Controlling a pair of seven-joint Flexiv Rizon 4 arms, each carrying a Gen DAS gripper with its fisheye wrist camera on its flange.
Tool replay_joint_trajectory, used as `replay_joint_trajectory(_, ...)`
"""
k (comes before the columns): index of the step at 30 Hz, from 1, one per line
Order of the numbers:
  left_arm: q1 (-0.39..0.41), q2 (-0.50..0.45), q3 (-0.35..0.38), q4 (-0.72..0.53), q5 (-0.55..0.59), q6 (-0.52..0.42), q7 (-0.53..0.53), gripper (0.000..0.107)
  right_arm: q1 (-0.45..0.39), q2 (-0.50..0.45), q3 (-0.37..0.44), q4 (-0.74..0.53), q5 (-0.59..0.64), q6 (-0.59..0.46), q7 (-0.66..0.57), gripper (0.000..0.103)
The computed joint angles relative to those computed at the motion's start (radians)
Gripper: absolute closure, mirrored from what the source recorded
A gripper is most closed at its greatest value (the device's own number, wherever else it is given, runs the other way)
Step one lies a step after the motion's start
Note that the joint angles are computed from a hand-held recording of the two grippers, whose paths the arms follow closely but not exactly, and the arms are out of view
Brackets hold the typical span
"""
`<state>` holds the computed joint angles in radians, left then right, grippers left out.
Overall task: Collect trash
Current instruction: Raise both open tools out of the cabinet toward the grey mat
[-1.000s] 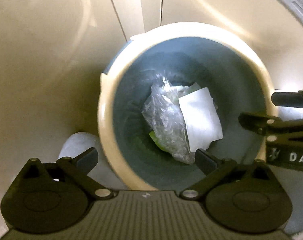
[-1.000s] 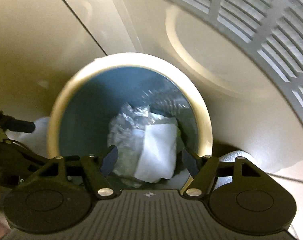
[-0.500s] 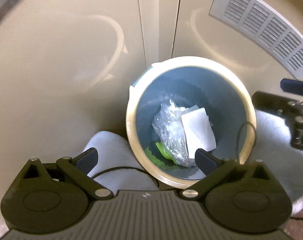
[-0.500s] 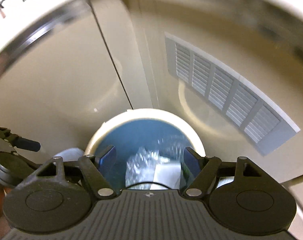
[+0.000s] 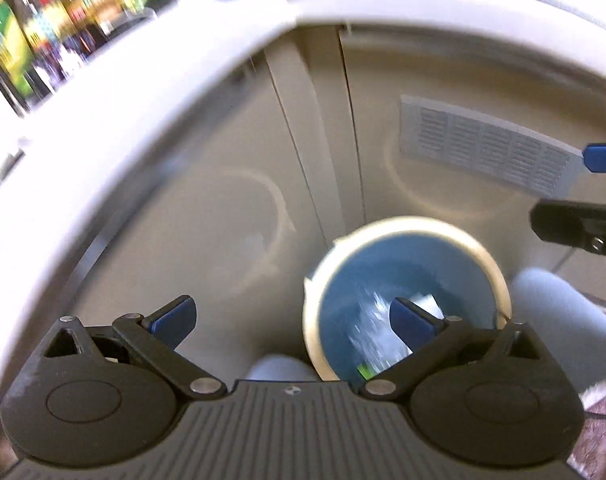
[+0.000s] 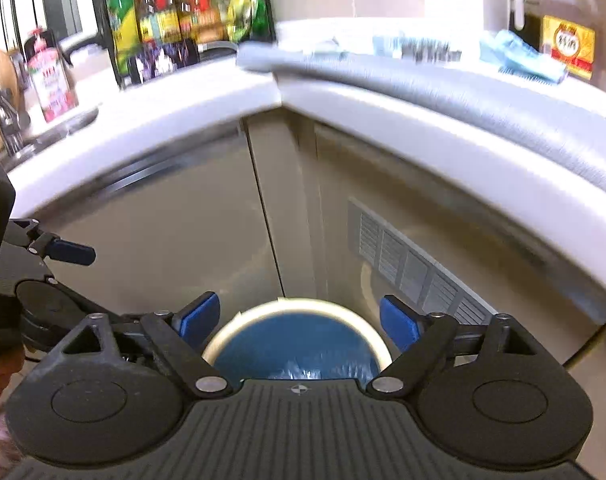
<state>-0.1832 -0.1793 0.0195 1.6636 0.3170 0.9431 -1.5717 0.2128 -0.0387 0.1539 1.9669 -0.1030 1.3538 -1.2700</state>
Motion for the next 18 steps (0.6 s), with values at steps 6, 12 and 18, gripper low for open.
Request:
replay_joint_trajectory(6,0.007,0.044,-0.001,0.003,-0.009,0.090,-0.033,0.004,-0.009,0.031,-0.011,0.037,-0.115,0.097,0.079,0.012)
replay_joint_trajectory(12,0.023,0.061,-0.026,0.001,-0.131,0.097,-0.015,0.004,-0.054,0.041,-0.037,0.088,-0.379,0.216,0.310,0.009)
replay_joint_trajectory(18,0.020,0.065,-0.024,0.003,-0.136,0.069,-0.039,0.004,-0.044,0.054,-0.020,0.084,-0.265,0.164,0.242,0.009)
